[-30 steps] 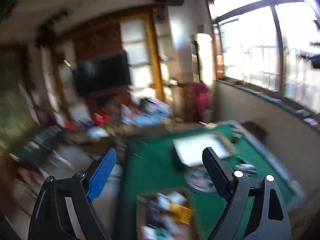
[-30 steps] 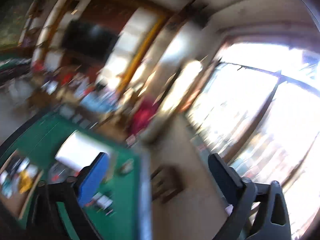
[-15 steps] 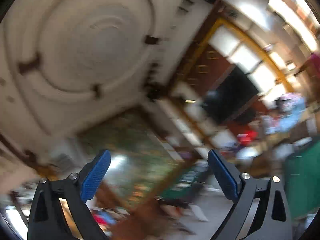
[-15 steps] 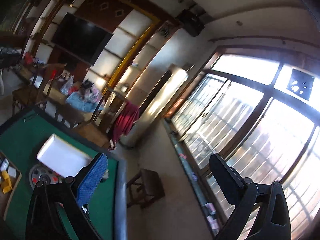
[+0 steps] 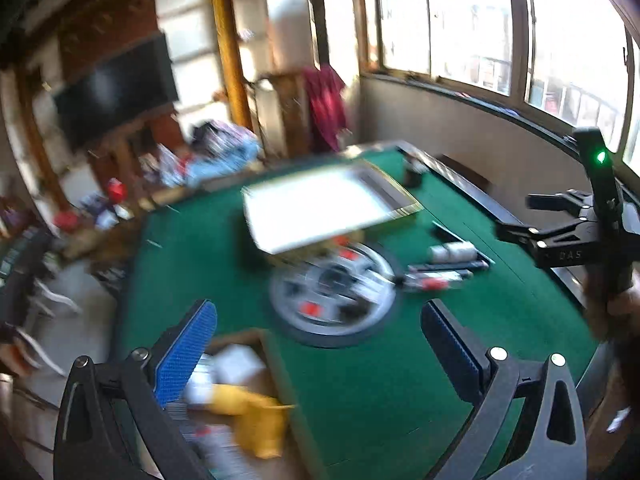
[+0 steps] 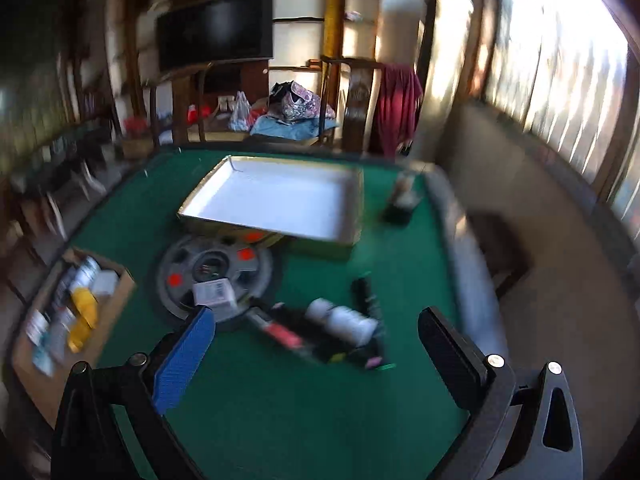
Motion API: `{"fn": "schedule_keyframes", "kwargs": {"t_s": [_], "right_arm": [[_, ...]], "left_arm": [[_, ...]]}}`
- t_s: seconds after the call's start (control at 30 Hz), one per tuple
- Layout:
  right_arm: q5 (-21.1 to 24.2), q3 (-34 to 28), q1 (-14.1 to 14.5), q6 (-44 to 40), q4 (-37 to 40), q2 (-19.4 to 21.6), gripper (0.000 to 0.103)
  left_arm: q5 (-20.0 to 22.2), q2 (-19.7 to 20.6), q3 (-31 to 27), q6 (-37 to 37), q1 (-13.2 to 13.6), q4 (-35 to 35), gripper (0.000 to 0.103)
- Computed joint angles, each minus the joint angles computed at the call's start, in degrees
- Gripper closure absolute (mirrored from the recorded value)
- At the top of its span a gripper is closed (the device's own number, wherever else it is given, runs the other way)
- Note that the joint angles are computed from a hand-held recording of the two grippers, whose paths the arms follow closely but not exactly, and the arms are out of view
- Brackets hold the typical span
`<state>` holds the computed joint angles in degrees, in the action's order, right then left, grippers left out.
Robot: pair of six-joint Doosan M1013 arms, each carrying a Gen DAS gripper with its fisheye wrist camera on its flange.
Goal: Organize objects
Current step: 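Withdraw both grippers back over the table toward the remaining items, then grasp the small white barcode box with the left gripper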
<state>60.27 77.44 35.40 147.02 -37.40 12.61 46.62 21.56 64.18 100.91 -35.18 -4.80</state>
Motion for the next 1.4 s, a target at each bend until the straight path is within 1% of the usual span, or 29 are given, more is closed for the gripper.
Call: {"fn": "schedule_keyframes", "kwargs": {"t_s": [0.07,0.1,0.13,0.17,0.2,0.23,0.27,0.33,0.37,0.4,0.47,0.5,0.6,0.67,0.77,0.8,0.83,0.87,0.9,0.93,0.97,1.0,1.07,1.17,1.27,1.3,1.4], "right_arm": [[-6.64,3.0,-1.16,5.27,-0.52,-0.51,0.0],[-8.84,4.42,-1.18,9.43,-2.56,-0.77,0.0],[-9.33,4.91,-1.08,12.72,-5.6,-0.46,0.0],[-8.52,4.78,-0.56,14.84,-8.24,0.08,0.0],[-5.53,4.45,0.28,18.2,-13.79,1.21,0.0],[-3.65,4.06,0.69,19.48,-16.61,1.94,0.0],[-2.89,3.87,0.54,19.62,-17.78,2.58,0.0],[-3.03,3.58,-0.65,17.27,-14.19,3.23,0.0],[-4.59,4.3,-1.32,17.32,-12.72,3.07,0.0],[-7.32,6.22,-2.17,19.46,-12.32,2.35,0.0],[-7.69,7.63,-3.01,20.75,-10.68,1.86,0.0],[-8.94,8.7,-3.66,21.19,-10.02,1.13,0.0],[-9.95,10.74,-4.01,26.72,-12.91,-0.56,0.0],[-11.23,11.36,-4.37,28.07,-12.83,-1.03,0.0],[-11.46,10.89,-4.61,26.58,-11.08,-0.6,0.0],[-11.41,10.68,-4.46,26.09,-11.03,-0.42,0.0],[-11.36,10.57,-4.34,25.78,-11.16,-0.3,0.0],[-11.2,10.36,-4.18,25.32,-11.31,-0.13,0.0],[-11.0,10.09,-4.0,24.76,-11.61,0.15,0.0],[-10.88,9.95,-3.87,24.47,-11.72,0.26,0.0],[-11.0,9.91,-3.8,24.11,-11.68,0.32,0.0],[-11.6,9.88,-3.81,23.07,-11.03,0.38,0.0],[-12.64,9.79,-3.97,21.3,-9.64,0.6,0.0],[-17.75,10.08,-4.84,15.02,-3.52,0.61,0.0],[-25.5,10.71,-6.45,3.64,9.35,0.61,0.0],[-27.67,10.78,-7.01,-1.34,15.0,0.87,0.0],[-28.6,10.21,-7.67,-8.66,23.12,1.96,0.0]], "left_arm": [[-1.23,1.9,0.36,-2.31,-1.63,3.5,0.001],[-2.15,3.03,0.1,-2.56,-2.26,5.32,0.001],[-2.52,4.1,-0.42,-2.36,-2.82,6.9,0.001],[-1.98,5.5,-1.63,-1.92,-3.24,8.35,0.001],[-1.29,6.41,-2.3,-1.44,-3.67,9.56,0.001],[-1.04,7.28,-2.76,-0.82,-4.14,10.8,0.001],[-1.31,8.0,-3.04,-0.56,-4.78,12.68,0.001],[-2.25,8.66,-2.62,-1.32,-5.9,17.08,0.001],[-1.84,9.62,-3.49,-1.33,-6.11,18.19,0.001],[-0.94,10.72,-4.88,-1.04,-6.04,18.2,0.001],[0.82,12.37,-7.27,-0.23,-5.55,16.99,0.001],[1.52,13.17,-8.37,0.56,-5.29,16.02,0.001],[3.86,15.58,-11.45,2.89,-4.82,13.5,0.001],[5.99,17.09,-13.38,5.19,-4.59,10.38,0.001],[7.62,18.33,-14.55,5.91,-4.91,9.68,0.001],[8.04,18.53,-14.7,5.64,-5.07,9.9,0.003],[8.4,18.71,-14.76,4.56,-5.4,11.25,0.012],[8.75,18.77,-14.85,4.22,-5.47,11.13,0.018],[9.43,18.88,-15.22,3.97,-5.33,9.77,0.045],[11.58,19.37,-16.41,3.63,-5.12,8.12,0.071],[13.91,19.85,-17.64,2.25,-5.07,7.68,0.069],[14.6,19.81,-17.75,1.1,-5.14,8.11,0.07],[14.93,18.98,-16.68,0.91,-4.96,6.68,0.07],[15.62,16.8,-13.94,-1.2,-4.45,4.09,0.07],[13.71,12.88,-8.9,-2.8,-3.75,0.49,0.07],[12.68,11.53,-7.09,-2.77,-3.53,-0.76,0.069],[8.96,7.53,-1.51,-2.12,-2.91,-4.91,0.069]]}}
